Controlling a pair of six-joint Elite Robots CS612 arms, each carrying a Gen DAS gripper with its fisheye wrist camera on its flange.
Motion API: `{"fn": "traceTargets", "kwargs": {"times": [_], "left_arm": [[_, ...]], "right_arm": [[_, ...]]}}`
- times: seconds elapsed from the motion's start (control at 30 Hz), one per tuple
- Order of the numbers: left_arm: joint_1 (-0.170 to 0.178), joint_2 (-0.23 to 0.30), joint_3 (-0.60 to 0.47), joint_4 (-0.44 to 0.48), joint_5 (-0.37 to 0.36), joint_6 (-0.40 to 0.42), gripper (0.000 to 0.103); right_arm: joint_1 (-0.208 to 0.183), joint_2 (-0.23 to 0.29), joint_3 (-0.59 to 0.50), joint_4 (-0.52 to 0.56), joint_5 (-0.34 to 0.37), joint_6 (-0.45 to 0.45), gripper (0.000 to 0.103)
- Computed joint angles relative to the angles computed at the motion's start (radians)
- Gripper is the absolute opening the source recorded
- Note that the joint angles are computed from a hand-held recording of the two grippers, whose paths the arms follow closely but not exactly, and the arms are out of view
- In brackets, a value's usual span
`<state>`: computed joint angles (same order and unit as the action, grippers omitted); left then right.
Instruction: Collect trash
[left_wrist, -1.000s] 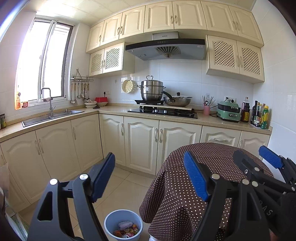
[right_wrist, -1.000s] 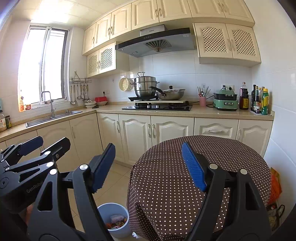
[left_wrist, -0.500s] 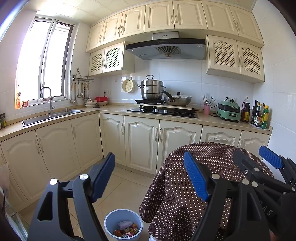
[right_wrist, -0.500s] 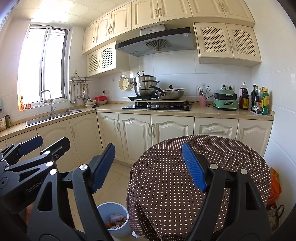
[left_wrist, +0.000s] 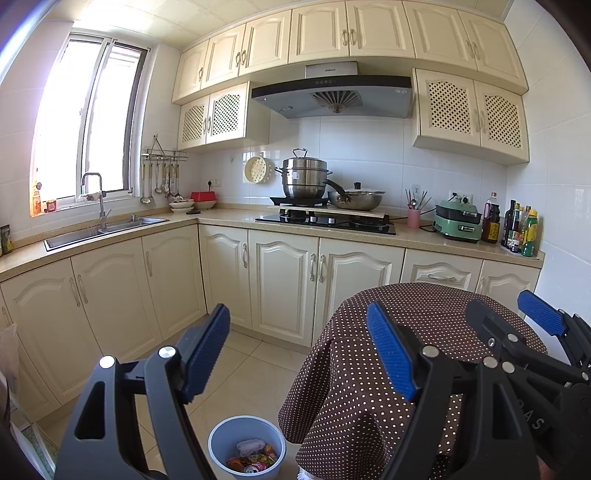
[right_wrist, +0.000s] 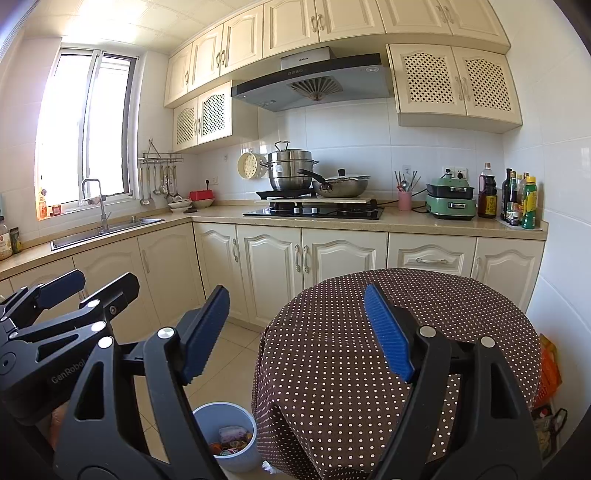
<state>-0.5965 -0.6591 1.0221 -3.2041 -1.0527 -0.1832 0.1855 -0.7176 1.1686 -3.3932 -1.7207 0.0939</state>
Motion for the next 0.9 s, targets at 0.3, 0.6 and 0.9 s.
{"fn": "traceTargets", "kwargs": {"times": [0.3,0.6,0.9], "left_arm": [[0.004,0.001,-0.002,0.007,-0.004,-0.001,0.075],[0.008,0.006,-0.013,0.023,-0.010,-0.005,0.075],[0.014,0.034,-0.060,0.084,-0.035,-0.020,0.076]], "right_arm": [[-0.007,-0.002,0.004,0.003,0.014,-0.005,0.075],[-0.011,0.000,-0.002,0.016,0.020,-0.005,0.076],[-0.022,0.016,-0.022,0.049,0.026,-0.006,0.078]]}}
